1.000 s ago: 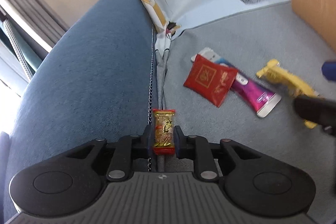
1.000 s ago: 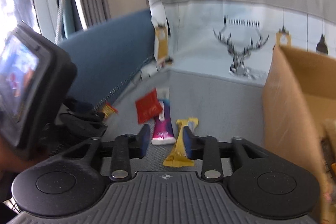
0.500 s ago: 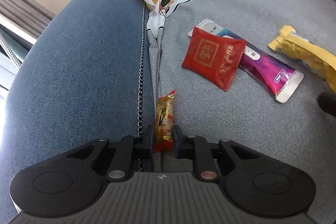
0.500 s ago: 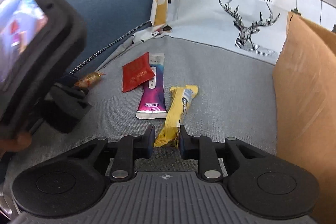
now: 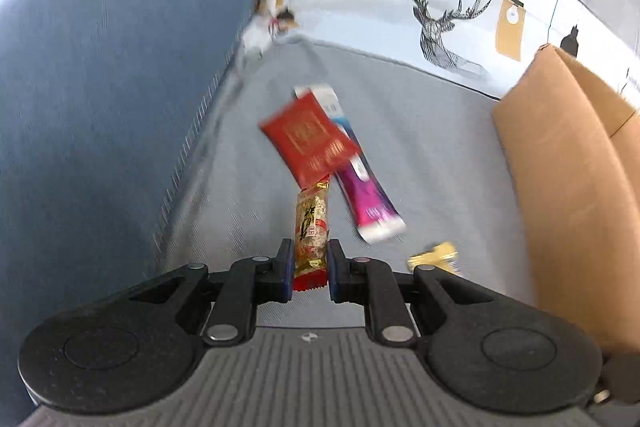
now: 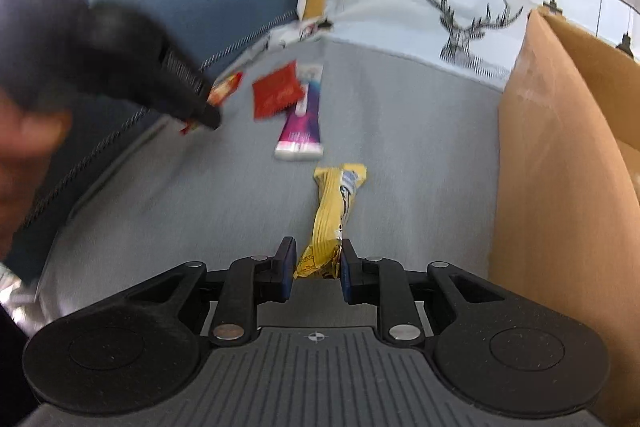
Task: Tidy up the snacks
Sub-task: 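Grasp the small red candy with the left gripper while the right grasps the yellow bar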
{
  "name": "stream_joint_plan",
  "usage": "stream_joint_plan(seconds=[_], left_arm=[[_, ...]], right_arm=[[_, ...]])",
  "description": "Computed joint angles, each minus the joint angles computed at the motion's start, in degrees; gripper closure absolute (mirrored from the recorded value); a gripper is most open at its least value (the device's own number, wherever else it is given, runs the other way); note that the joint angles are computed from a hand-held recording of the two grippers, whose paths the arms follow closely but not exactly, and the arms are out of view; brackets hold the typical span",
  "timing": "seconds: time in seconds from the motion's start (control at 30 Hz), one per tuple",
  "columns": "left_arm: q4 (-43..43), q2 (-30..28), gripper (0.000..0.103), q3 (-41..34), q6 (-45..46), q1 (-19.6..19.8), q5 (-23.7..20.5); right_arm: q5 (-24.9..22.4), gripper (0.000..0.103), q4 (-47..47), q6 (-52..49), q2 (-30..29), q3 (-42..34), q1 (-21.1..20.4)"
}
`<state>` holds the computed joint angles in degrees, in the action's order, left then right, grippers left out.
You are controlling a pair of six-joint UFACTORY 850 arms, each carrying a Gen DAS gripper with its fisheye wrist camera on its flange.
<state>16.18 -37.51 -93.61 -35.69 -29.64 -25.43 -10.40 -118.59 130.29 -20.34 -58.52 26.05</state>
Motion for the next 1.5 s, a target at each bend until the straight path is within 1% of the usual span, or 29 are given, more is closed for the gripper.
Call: stream_joint_plan(seconds=[0.03, 0.07, 0.1, 0.13, 0.17, 0.2, 0.27, 0.37, 0.4, 0.43, 0.47, 0.5, 0.53, 0.63, 0.73, 0.8, 0.97, 1.1, 1.37, 1.4, 1.43, 1.47, 1.5], left_arm=[[-5.99, -0.26, 0.085, -0.3, 4.53, 0.37, -0.92], [-9.59, -0.63, 0.085, -0.72, 7.18, 0.48, -2.28], [-10.78, -0.89, 0.085, -1.13, 8.34, 0.52, -3.51], [-9.58, -0.76, 0.085, -1.05, 7.67, 0.3, -4.21], [-7.89, -0.91, 0.085, -1.2, 6.17, 0.13, -4.6], [-8.59, -1.05, 0.085, -1.35, 6.39, 0.22, -4.95], [-9.95, -1.5, 0.084, -1.8, 7.23, 0.54, -5.84], [-9.42, -2.92, 0.08, -3.47, 7.02, 0.7, -6.94], [-9.61, -2.91, 0.076, -3.43, 6.9, 0.76, -6.83], [-9.32, -2.84, 0.07, -3.41, 6.21, 0.79, -6.61], [-8.51, -3.07, 0.067, -3.68, 5.06, 0.78, -6.43], [-6.86, -3.09, 0.062, -3.78, 3.09, 0.66, -6.39], [-4.83, -2.32, 0.06, -2.71, 0.88, 0.68, -5.99], [-2.01, -2.11, 0.059, -2.64, -3.36, 0.78, -5.73], [-0.77, -1.76, 0.057, -2.36, -5.56, 1.1, -5.23], [-1.5, -1.67, 0.056, -2.29, -5.26, 1.26, -5.09], [-3.23, -1.95, 0.056, -2.68, -2.67, 1.18, -5.12], [-2.82, -3.49, 0.056, -4.58, -1.94, 0.59, -7.2], [3.14, -6.18, 0.057, -7.77, -3.02, -1.17, -10.6], [3.95, -6.35, 0.059, -7.97, -3.13, -1.35, -10.83], [4.52, -6.38, 0.064, -7.99, -3.19, -1.47, -10.89], [4.78, -6.36, 0.067, -7.97, -3.18, -1.51, -10.87], [4.76, -6.28, 0.077, -7.87, -3.14, -1.49, -10.74]], right_arm=[[0.22, 0.075, 2.51, -2.17, 0.26, 0.26, 0.22], [0.32, 0.074, 3.11, -2.38, 0.64, 0.64, 0.39], [0.47, 0.07, 1.31, -0.31, 0.83, 0.85, 0.43], [0.44, 0.067, -1.95, 3.1, 1.07, 1.17, 0.43], [0.12, 0.061, -4.98, 6.25, 1.19, 1.39, 0.41], [-0.02, 0.057, -7.14, 8.74, 1.14, 1.4, 0.27], [0.39, 0.055, -11.12, 13.99, 0.8, 1.18, -0.16], [0.89, 0.055, -11.03, 14.96, -0.13, 0.38, -0.49], [0.97, 0.055, -12.88, 16.87, -0.41, 0.17, -0.74], [0.81, 0.055, -14.94, 19.09, -0.54, 0.12, -0.81], [0.6, 0.055, -17.09, 21.32, -0.65, 0.08, -0.91], [0.39, 0.055, -18.45, 22.7, -0.72, 0.06, -0.96], [0.09, 0.055, -19.03, 23.35, -0.72, 0.15, -0.9], [-0.72, 0.055, -20.39, 24.89, -0.74, 0.25, -0.96], [-0.73, 0.055, -21.02, 25.68, -0.72, 0.28, -1.17], [-0.67, 0.054, -20.71, 25.55, -0.7, 0.28, -1.16], [-0.72, 0.054, -19.89, 24.41, -0.75, 0.22, -1.1], [-0.85, 0.054, -18.48, 23.05, -0.93, 0.05, -1.03], [-0.9, 0.055, -11.98, 16.36, -1.38, -0.43, -1.03], [-0.92, 0.055, -10.75, 15.19, -1.48, -0.54, -0.98], [-0.82, 0.055, -9.48, 13.87, -1.58, -0.65, -1.01], [-0.74, 0.058, -8.14, 12.51, -1.7, -0.78, -1.03], [-0.58, 0.066, -7.37, 11.66, -1.75, -0.79, -1.08]])
